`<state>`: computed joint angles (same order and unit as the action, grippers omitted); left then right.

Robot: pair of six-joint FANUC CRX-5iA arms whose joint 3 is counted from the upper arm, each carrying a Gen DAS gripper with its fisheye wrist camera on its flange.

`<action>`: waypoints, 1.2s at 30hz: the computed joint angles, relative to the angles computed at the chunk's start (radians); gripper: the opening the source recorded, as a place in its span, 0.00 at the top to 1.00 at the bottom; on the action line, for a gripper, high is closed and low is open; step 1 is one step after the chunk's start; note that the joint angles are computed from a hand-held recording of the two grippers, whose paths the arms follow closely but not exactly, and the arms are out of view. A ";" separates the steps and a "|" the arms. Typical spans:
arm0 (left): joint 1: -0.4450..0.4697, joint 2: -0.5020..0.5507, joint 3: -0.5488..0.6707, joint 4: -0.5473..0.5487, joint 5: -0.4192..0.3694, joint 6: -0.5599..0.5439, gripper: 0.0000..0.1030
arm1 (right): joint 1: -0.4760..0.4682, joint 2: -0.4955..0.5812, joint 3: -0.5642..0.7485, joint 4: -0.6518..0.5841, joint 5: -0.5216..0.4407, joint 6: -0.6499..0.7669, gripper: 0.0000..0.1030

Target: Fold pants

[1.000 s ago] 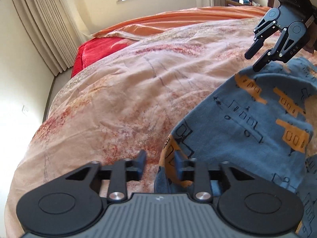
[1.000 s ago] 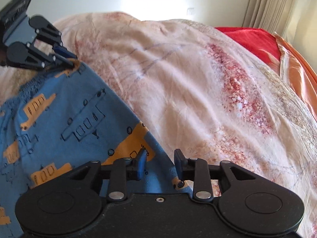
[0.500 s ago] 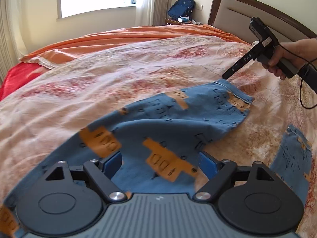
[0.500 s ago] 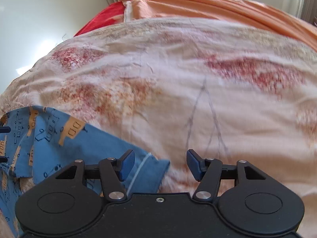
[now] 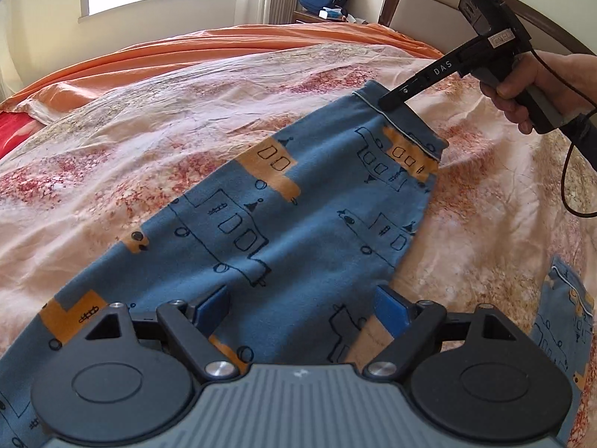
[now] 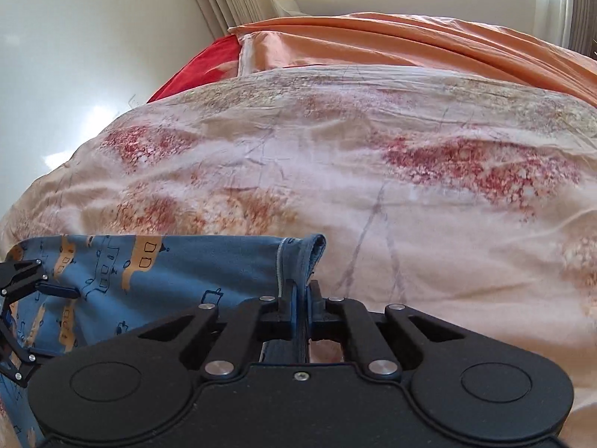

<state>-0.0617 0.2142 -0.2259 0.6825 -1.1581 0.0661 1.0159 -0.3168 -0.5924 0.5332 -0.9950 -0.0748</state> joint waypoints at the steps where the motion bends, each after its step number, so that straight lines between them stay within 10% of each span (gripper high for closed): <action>1: -0.007 0.005 0.004 -0.013 0.011 0.016 0.15 | -0.022 0.026 0.028 -0.037 -0.006 0.069 0.95; 5: -0.016 -0.002 -0.008 -0.059 0.053 0.035 0.15 | -0.038 0.166 0.134 -0.161 -0.097 0.225 0.86; 9: 0.045 -0.044 -0.032 -0.039 0.003 -0.007 0.15 | 0.058 0.145 0.079 -0.006 -0.124 0.019 0.38; 15: 0.198 -0.123 -0.054 -0.059 -0.088 0.022 0.05 | 0.229 0.150 0.116 0.095 -0.136 -0.036 0.08; 27: 0.405 -0.241 -0.089 -0.165 0.022 0.354 0.01 | 0.328 0.496 0.459 0.087 0.121 0.021 0.01; 36: 0.463 -0.231 -0.049 -0.188 -0.001 0.340 0.01 | 0.290 0.626 0.679 0.014 0.144 0.190 0.01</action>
<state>0.4016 -0.0171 -0.2752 0.4944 -1.1588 0.4064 1.3061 0.3095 0.0865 0.5477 -0.8507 0.1151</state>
